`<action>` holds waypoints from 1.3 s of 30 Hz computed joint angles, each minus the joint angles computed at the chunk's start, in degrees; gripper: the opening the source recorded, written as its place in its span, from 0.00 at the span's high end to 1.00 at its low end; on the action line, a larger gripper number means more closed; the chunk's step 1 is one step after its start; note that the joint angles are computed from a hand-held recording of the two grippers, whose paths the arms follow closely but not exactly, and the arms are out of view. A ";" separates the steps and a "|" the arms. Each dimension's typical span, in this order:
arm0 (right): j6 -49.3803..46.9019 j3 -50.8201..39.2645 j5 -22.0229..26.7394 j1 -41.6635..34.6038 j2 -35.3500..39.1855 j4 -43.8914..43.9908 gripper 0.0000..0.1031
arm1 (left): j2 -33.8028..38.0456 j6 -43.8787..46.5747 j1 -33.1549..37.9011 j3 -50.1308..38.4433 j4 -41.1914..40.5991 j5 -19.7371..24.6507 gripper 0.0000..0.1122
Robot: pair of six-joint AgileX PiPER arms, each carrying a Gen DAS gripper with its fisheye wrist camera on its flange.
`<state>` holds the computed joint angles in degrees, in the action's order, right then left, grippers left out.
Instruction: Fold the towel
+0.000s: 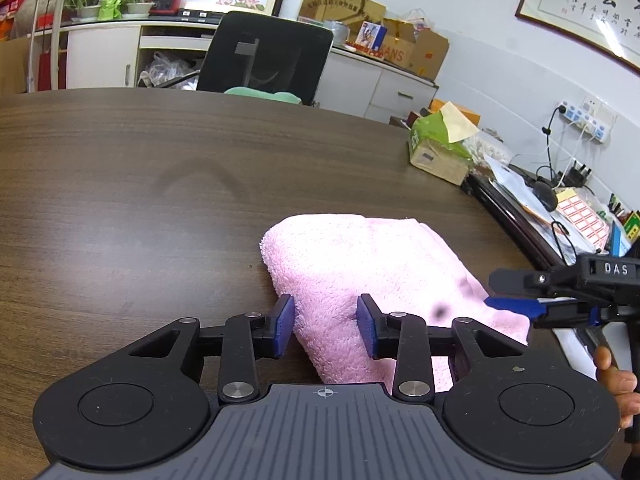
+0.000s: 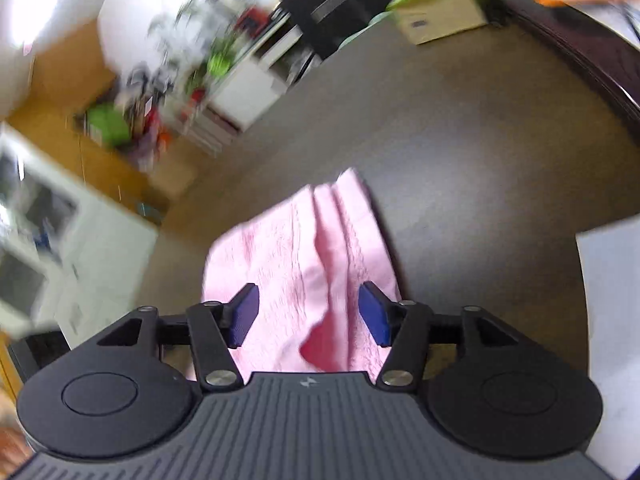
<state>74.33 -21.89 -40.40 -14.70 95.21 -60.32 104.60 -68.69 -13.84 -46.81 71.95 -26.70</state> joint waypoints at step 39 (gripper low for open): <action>-30.44 5.39 4.90 4.93 -3.13 35.14 0.97 | -3.57 20.09 -2.67 6.08 -16.04 -0.74 0.38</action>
